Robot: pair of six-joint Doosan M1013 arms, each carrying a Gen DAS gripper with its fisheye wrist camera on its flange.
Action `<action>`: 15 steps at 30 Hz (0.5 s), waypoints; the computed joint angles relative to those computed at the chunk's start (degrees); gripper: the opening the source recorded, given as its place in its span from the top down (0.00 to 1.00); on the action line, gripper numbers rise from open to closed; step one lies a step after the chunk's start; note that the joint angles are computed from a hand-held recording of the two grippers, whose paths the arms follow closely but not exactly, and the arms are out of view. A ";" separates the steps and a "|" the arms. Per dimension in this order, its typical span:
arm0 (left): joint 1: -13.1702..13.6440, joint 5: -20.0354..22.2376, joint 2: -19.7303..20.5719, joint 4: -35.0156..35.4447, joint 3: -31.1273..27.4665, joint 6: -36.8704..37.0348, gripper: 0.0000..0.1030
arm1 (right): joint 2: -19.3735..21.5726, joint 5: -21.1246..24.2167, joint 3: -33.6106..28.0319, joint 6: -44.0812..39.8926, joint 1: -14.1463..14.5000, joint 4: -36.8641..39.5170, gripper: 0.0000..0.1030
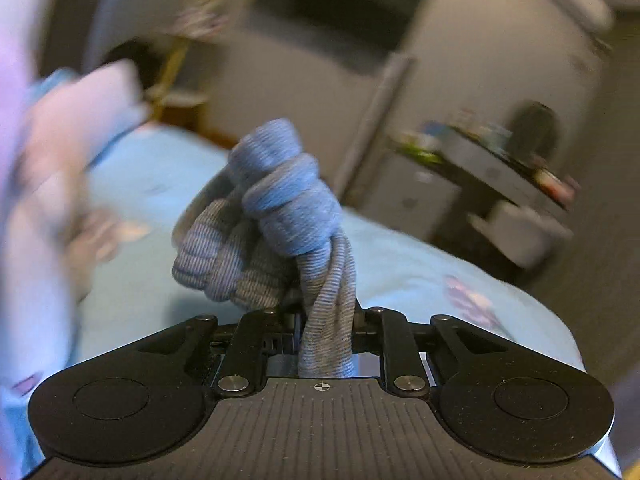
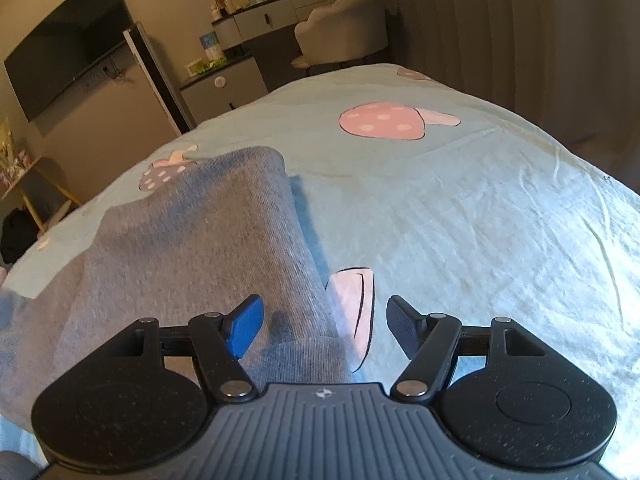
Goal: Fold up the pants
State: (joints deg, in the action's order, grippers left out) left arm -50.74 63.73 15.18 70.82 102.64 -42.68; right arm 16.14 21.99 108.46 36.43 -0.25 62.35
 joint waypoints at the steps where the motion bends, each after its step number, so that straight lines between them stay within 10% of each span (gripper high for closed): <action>1: 0.06 -1.78 0.64 0.94 -1.09 1.75 0.79 | -0.08 -0.06 0.15 -0.49 -0.14 1.00 0.33; 9: -0.17 -14.22 8.80 -6.26 -12.88 21.22 0.75 | -0.82 1.35 1.26 -6.10 -1.43 9.52 0.33; 15: 0.30 -22.57 12.09 -17.85 -16.71 29.59 0.28 | -1.00 4.20 1.61 -11.00 -1.92 13.85 0.31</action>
State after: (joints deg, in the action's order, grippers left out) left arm -50.45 41.17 27.27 52.97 85.93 -13.09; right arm 15.14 26.18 110.06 25.44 -2.17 76.20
